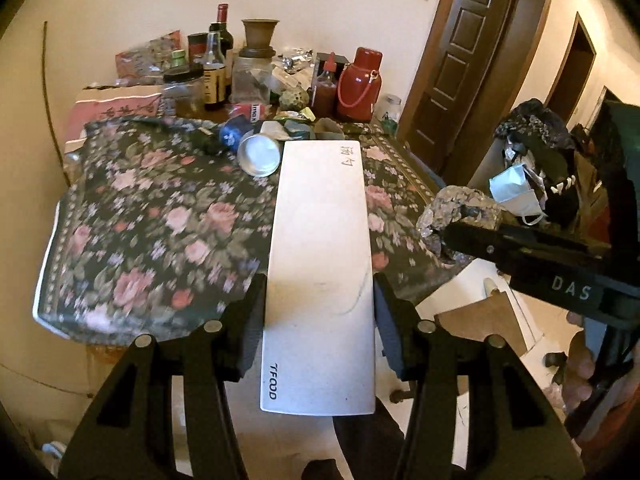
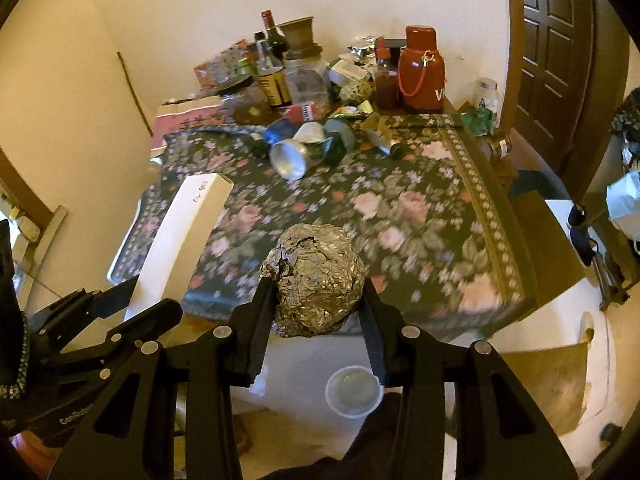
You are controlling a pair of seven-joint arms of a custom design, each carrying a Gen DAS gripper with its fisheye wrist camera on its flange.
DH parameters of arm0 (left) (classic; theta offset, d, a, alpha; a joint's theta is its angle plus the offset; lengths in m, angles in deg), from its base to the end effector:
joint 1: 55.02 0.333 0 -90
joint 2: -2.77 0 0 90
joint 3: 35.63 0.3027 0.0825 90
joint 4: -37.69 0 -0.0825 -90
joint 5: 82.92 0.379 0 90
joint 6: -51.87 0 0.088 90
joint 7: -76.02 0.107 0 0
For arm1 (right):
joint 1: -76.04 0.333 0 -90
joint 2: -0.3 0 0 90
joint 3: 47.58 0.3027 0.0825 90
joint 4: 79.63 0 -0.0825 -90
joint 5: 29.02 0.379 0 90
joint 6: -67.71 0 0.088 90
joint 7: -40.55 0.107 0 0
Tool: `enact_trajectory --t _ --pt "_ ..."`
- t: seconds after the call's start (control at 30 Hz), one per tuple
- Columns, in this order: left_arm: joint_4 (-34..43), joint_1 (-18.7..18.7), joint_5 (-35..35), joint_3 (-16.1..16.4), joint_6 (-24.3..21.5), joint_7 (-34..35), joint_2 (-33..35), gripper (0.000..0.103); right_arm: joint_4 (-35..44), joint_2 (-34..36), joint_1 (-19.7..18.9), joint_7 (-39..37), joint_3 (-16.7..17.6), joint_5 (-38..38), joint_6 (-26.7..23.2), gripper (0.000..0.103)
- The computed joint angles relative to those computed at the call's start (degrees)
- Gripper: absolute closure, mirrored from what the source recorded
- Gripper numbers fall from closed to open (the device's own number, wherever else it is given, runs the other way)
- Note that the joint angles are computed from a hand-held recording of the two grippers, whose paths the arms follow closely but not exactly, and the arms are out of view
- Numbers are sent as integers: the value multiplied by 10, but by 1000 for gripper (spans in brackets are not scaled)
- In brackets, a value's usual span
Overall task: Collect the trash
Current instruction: 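Carry the white box and foil ball down toward the white floor bucket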
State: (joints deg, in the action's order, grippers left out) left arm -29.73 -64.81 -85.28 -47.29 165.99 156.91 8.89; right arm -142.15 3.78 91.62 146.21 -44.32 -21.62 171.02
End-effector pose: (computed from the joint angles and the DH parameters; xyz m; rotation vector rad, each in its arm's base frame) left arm 0.5519 -0.2083 0.7890 -1.7045 2.0919 -0.9130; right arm 0.5156 0.1855 0.8286 -1.8209 1.7029 -0.2383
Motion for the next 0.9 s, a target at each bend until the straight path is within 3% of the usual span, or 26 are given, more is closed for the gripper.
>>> enact_trajectory --t 0.3,0.53,0.73,0.9 --pt "-137 10 -45 15 -8 4 -106 52 -102 -78 11 22 16 -6 -14 65" --pt "-226 2 -62 19 -8 -20 -134 52 -202 -121 2 3 15 14 -8 65" --pt "-304 -12 -65 11 21 -41 -131 52 -307 -144 -7 -36 9 36 19 65" --pt "-378 -22 -74 4 78 -67 -111 52 -405 -150 -12 -81 5 60 62 65"
